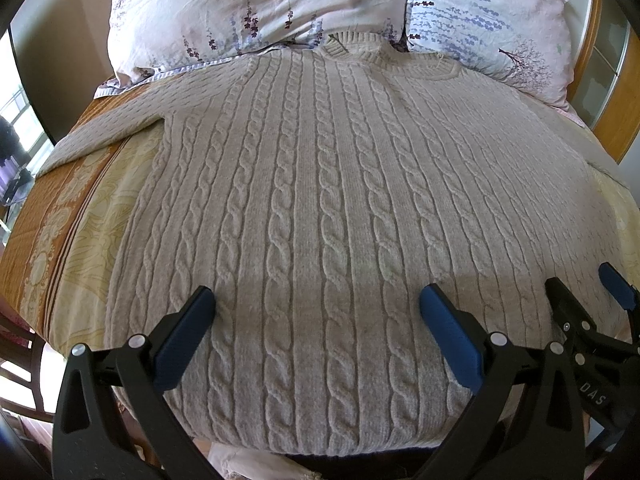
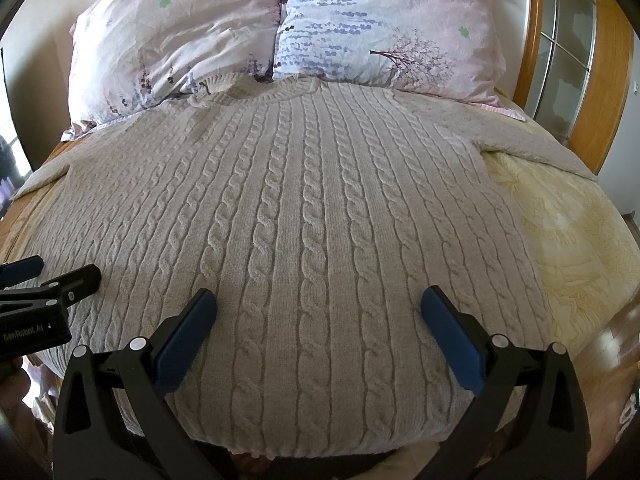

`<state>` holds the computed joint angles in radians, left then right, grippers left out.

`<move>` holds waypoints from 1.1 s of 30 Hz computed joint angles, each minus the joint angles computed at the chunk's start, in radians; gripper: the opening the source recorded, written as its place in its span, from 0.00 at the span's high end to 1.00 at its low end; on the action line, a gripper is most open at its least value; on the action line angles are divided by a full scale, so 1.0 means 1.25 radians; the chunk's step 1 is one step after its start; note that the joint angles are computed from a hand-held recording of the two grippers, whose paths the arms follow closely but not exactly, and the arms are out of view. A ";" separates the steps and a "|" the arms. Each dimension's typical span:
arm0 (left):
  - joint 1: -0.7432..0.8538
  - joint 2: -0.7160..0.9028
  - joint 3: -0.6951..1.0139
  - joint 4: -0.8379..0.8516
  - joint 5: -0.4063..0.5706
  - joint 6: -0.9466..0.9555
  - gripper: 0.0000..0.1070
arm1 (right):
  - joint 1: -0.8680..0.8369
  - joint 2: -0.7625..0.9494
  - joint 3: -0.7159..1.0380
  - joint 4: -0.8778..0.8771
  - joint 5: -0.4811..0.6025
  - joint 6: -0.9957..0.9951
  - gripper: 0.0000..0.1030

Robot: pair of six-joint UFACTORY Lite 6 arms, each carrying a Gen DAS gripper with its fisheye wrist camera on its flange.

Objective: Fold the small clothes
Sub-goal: 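Move the right gripper to a sweater sleeve and close on its cuff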

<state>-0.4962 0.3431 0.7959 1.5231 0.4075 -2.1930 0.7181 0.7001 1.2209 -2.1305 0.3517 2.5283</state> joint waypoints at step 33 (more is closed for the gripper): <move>0.106 0.171 0.334 -0.301 0.026 0.503 0.05 | -0.321 0.082 0.250 0.005 -0.173 -0.136 0.01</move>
<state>-0.3635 0.5562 1.2133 1.1468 0.4402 -1.5645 0.3166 0.8028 1.5329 -2.1241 0.1350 2.3588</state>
